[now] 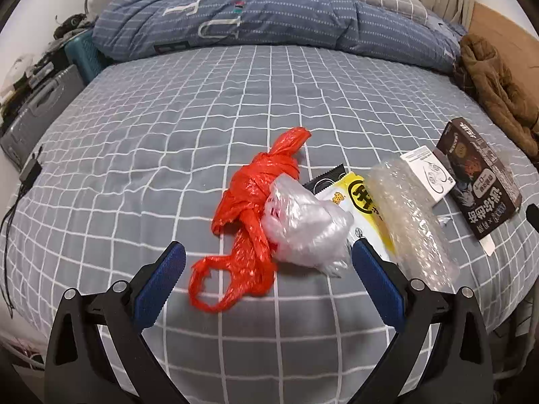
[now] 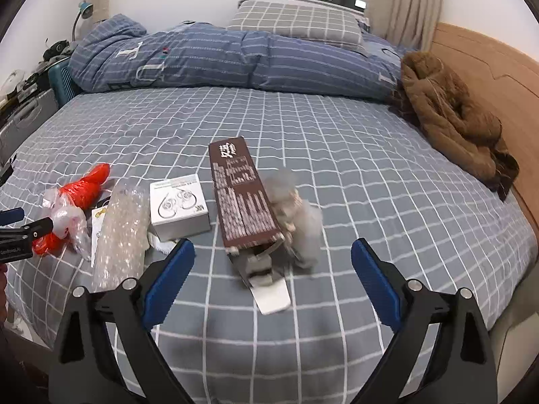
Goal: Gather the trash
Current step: 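Grasp the clear plastic bag with the left tool while the right tool grasps the brown box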
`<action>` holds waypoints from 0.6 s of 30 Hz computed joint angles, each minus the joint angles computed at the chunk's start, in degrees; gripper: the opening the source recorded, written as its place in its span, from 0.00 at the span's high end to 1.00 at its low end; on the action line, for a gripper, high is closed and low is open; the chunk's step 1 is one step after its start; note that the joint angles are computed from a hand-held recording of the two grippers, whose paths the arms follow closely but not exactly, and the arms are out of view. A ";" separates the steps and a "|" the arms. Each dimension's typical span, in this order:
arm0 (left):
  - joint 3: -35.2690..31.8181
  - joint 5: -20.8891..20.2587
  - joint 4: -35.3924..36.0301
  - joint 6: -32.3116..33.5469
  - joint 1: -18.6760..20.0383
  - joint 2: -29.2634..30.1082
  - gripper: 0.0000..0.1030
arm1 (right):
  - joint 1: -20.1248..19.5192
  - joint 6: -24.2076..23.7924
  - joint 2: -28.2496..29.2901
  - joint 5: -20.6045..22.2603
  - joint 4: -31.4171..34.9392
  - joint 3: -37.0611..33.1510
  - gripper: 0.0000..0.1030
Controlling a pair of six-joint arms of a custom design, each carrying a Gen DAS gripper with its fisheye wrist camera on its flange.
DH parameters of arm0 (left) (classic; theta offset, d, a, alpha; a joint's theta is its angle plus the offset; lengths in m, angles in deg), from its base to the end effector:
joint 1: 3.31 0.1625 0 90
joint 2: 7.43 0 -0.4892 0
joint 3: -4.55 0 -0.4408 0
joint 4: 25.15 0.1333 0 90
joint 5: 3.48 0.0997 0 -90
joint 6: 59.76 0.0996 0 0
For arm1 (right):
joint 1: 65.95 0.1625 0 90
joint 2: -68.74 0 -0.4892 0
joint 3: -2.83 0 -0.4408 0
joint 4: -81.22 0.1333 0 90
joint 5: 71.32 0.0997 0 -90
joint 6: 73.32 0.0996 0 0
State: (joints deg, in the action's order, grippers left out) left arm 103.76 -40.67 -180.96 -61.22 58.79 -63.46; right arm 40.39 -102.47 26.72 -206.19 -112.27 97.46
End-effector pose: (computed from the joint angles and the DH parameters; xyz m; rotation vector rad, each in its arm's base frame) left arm -0.1443 -0.7269 0.2494 0.2964 2.2371 -0.7172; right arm 0.2711 -0.7008 0.1726 0.4366 -2.1208 0.9065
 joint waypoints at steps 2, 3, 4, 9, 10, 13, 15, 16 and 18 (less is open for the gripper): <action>-1.31 -0.37 0.94 0.41 0.49 0.82 0.06 | -0.09 -0.16 0.82 0.34 1.06 -1.44 0.14; -1.67 -0.56 1.25 0.43 0.62 1.02 0.07 | -0.16 -0.13 1.17 0.43 1.55 -2.06 0.15; -2.05 -0.86 1.39 0.48 0.73 1.27 0.07 | -0.20 -0.12 1.43 0.54 1.90 -2.54 0.16; -3.81 -1.85 1.82 1.37 1.23 2.51 0.08 | -0.52 0.57 2.58 1.05 4.37 -5.01 0.24; -4.16 -2.15 2.00 1.67 1.32 2.77 0.10 | -0.59 0.96 2.74 1.08 5.30 -5.42 0.27; -5.11 -2.66 2.64 2.19 1.58 3.55 0.15 | -0.88 1.49 3.35 0.97 7.63 -6.73 0.30; -5.96 -3.01 4.19 1.78 1.90 4.09 0.21 | -1.12 2.11 3.69 0.97 8.86 -7.28 0.31; -6.24 -3.20 4.99 1.49 2.05 4.26 0.25 | -1.24 2.42 3.81 0.93 9.33 -7.46 0.31; -6.54 -3.10 5.38 1.67 2.19 4.62 0.26 | -1.52 3.25 3.91 1.14 10.38 -7.65 0.31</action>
State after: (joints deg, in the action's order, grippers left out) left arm 97.22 -43.76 -175.58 -59.55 60.98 -58.84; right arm 38.87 -99.22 30.63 -205.04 -101.88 89.81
